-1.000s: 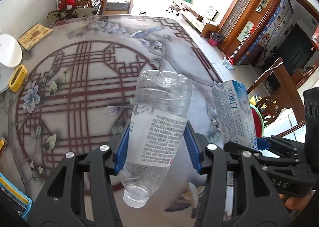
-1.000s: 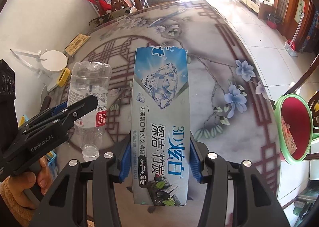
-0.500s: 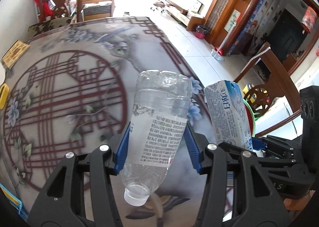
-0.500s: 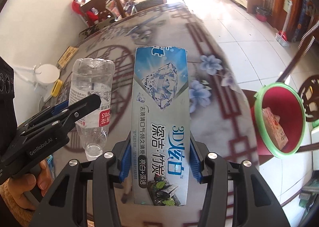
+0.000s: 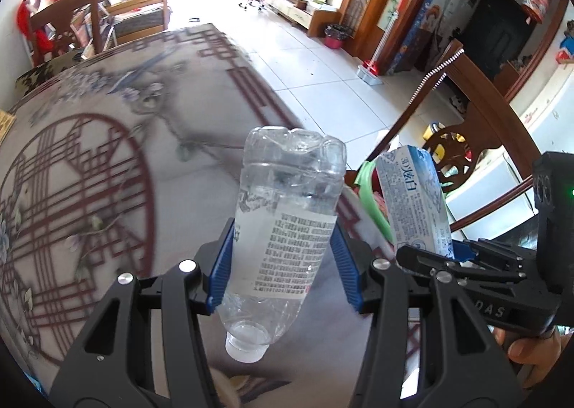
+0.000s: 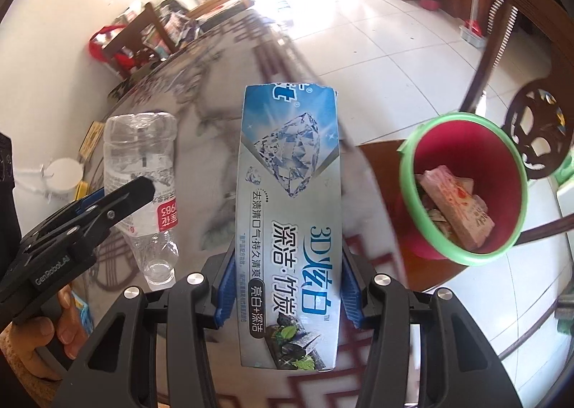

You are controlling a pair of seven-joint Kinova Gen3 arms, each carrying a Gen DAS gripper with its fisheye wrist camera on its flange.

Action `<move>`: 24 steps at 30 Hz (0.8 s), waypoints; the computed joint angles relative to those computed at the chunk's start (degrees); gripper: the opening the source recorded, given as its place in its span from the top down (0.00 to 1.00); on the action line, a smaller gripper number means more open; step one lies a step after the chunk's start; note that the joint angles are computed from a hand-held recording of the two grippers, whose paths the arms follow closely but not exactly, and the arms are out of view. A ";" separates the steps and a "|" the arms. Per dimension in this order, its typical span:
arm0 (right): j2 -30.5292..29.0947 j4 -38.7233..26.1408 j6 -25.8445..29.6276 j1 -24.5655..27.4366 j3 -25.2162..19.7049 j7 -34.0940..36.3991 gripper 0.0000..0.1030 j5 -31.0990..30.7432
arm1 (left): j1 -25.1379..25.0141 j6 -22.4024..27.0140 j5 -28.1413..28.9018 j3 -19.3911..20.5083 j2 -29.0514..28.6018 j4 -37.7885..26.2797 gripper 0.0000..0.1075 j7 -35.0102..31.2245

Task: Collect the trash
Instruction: 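Open both tools to drop the toothpaste box and bottle into the bucket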

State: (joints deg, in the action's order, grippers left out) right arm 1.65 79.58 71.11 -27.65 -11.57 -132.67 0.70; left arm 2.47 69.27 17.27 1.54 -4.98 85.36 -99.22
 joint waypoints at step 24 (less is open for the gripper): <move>-1.43 9.30 -0.67 19.01 9.73 10.43 0.33 -0.46 | 15.93 1.39 -5.53 9.13 22.29 -21.35 0.54 9.36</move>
State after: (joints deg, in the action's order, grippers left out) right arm 0.22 88.88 70.44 -8.63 -1.85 -122.24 0.24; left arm 18.40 70.66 11.75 10.67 17.31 64.01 -89.86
